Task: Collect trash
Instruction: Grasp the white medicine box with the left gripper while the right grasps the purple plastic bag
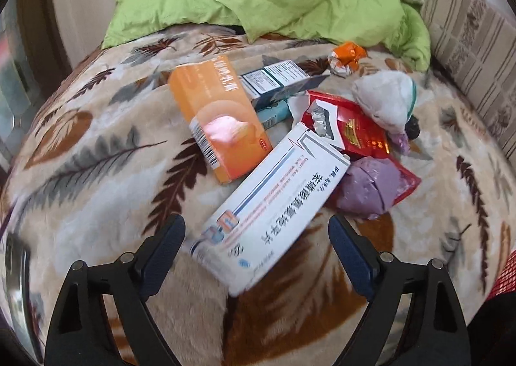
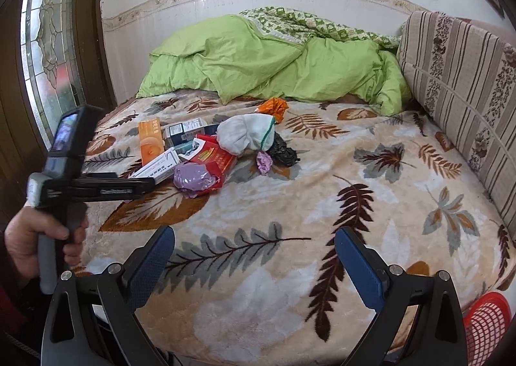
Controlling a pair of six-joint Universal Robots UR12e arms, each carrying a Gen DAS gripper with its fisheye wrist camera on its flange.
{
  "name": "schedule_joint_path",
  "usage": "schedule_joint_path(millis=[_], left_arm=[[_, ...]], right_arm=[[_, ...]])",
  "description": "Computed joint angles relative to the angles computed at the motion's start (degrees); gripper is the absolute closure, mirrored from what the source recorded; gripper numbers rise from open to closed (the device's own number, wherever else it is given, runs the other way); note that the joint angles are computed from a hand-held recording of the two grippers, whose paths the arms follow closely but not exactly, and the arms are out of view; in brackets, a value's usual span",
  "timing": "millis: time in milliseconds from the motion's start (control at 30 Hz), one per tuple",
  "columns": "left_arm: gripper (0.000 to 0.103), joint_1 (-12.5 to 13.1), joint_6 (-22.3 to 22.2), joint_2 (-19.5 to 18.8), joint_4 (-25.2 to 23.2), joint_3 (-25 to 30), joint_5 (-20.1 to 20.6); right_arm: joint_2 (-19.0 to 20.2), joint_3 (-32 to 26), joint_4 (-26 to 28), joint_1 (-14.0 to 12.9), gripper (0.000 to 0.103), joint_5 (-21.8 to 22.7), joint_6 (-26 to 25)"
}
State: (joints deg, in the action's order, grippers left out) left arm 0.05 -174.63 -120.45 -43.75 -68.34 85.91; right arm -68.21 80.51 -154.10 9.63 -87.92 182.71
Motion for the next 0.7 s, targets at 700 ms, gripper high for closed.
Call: schedule_joint_path(millis=[700], left_arm=[[0.044, 1.3, -2.3, -0.6, 0.1, 0.7, -4.2]], right_arm=[[18.1, -27.7, 25.0, -1.3, 0.024, 23.0, 11.4]])
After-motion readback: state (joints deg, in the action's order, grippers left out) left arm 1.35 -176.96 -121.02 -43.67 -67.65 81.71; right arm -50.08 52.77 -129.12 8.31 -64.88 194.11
